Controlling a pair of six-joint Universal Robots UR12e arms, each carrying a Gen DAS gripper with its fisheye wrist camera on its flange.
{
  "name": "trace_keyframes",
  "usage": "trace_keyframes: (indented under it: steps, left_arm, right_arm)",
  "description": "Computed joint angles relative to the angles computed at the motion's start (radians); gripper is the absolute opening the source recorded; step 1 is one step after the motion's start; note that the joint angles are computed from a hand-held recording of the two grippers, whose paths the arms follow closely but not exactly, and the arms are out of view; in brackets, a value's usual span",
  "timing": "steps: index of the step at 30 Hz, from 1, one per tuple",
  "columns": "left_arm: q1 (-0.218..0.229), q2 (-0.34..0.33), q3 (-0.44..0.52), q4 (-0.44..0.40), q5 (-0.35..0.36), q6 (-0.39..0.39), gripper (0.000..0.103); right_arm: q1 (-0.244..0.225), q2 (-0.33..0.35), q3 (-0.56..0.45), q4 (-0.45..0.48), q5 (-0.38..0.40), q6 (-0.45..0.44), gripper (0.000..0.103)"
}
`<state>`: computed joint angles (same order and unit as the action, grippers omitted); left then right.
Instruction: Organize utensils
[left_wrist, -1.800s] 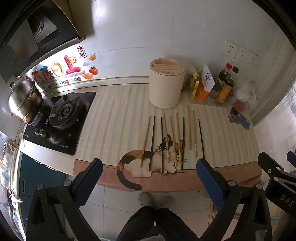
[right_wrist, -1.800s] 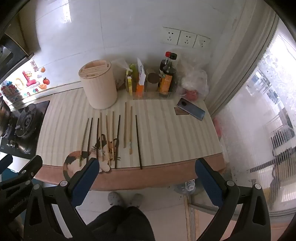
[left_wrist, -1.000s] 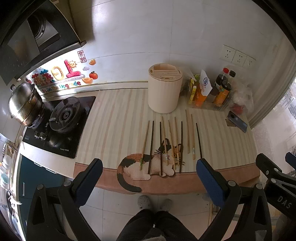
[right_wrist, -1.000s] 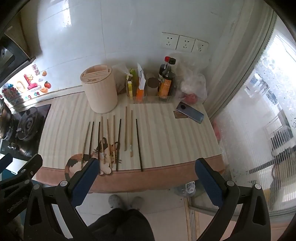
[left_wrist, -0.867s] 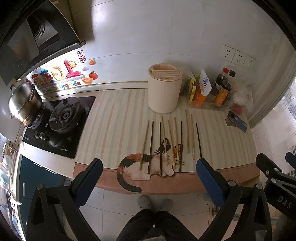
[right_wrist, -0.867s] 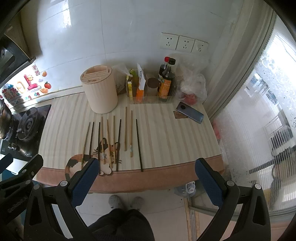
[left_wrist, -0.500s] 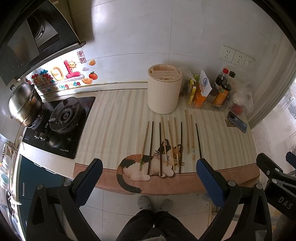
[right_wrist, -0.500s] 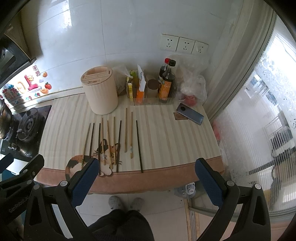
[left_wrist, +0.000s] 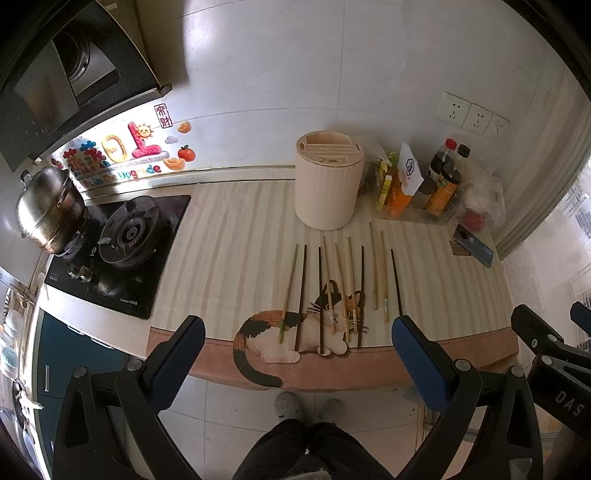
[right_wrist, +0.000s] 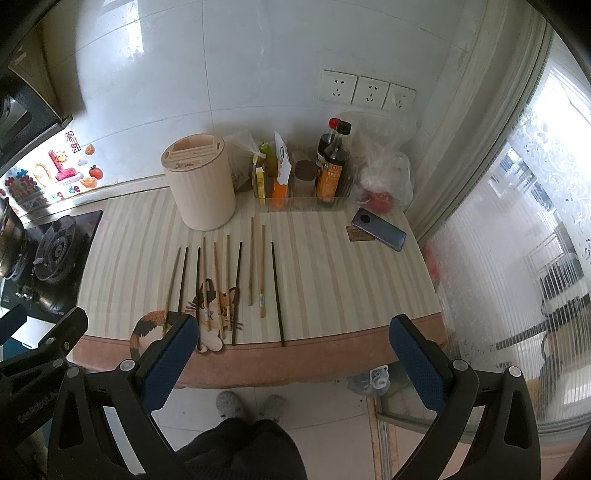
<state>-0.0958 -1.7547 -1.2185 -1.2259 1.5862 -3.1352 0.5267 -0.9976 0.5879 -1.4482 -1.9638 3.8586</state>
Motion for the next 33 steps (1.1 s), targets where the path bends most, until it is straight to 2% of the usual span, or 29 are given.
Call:
trace_keyframes:
  steps: [19,33]
  left_arm:
    - [-0.007,-0.027,0.033,0.000,-0.002,-0.008,0.103]
    - [-0.002,-0.016,0.016,0.009,-0.005,-0.002,0.103]
  right_arm:
    - [-0.008,0.017,-0.031,0.010,-0.004,-0.011,0.103]
    - [-0.004,0.016,-0.021,0.003,-0.013,-0.014,0.103]
